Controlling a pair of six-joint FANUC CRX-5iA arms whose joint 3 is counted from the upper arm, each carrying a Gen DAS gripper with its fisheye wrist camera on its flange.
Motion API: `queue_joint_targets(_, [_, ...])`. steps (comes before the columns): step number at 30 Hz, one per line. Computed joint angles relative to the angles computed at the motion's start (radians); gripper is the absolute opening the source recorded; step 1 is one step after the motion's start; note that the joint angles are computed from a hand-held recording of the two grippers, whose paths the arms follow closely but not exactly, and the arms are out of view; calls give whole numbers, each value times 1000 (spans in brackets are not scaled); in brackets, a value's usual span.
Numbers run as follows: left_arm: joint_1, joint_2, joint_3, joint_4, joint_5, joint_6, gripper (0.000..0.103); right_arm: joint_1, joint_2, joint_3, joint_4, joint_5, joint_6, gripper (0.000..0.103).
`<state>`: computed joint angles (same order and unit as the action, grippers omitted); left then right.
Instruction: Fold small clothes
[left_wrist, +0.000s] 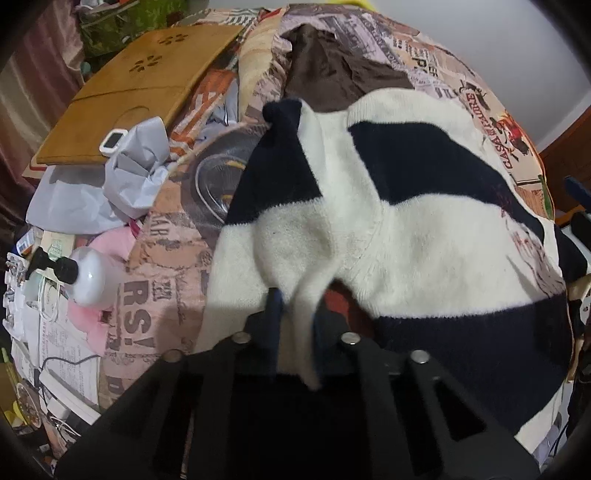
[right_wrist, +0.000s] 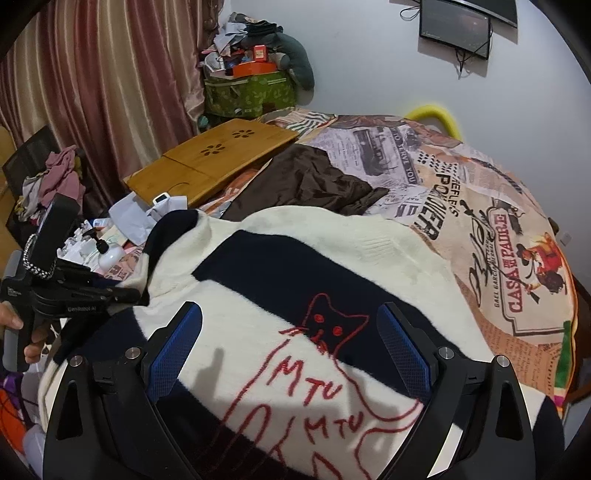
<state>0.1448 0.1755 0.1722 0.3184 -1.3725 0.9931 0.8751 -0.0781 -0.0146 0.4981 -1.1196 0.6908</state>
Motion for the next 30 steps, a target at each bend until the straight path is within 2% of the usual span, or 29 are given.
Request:
queue_joint_targets(9, [11, -3, 96, 151, -36, -26, 8, 9, -22, -16, -8, 37, -4, 94])
queue_joint_targets(15, [-77, 72, 237, 247, -93, 24, 8, 26, -61, -45, 2, 59, -29, 94])
queue_joint_targets(19, [-183, 134, 331, 216, -105, 57, 8, 30, -92, -71, 5, 63, -54, 94])
queue_joint_targets(23, [-261, 197, 399, 156, -154, 76, 8, 25, -114, -89, -15, 49, -70, 94])
queue_joint_targets(26, [-287, 201, 406, 106, -153, 80, 19, 16, -118, -88, -60, 50, -64, 94])
queue_joint_targets(28, [-282, 198, 403, 105, -155, 84, 42, 18, -118, -86, -83, 50, -59, 94])
queue_joint_targets(30, [-258, 167, 366, 120, -121, 64, 50, 21, -109, -78, -103, 51, -47, 94])
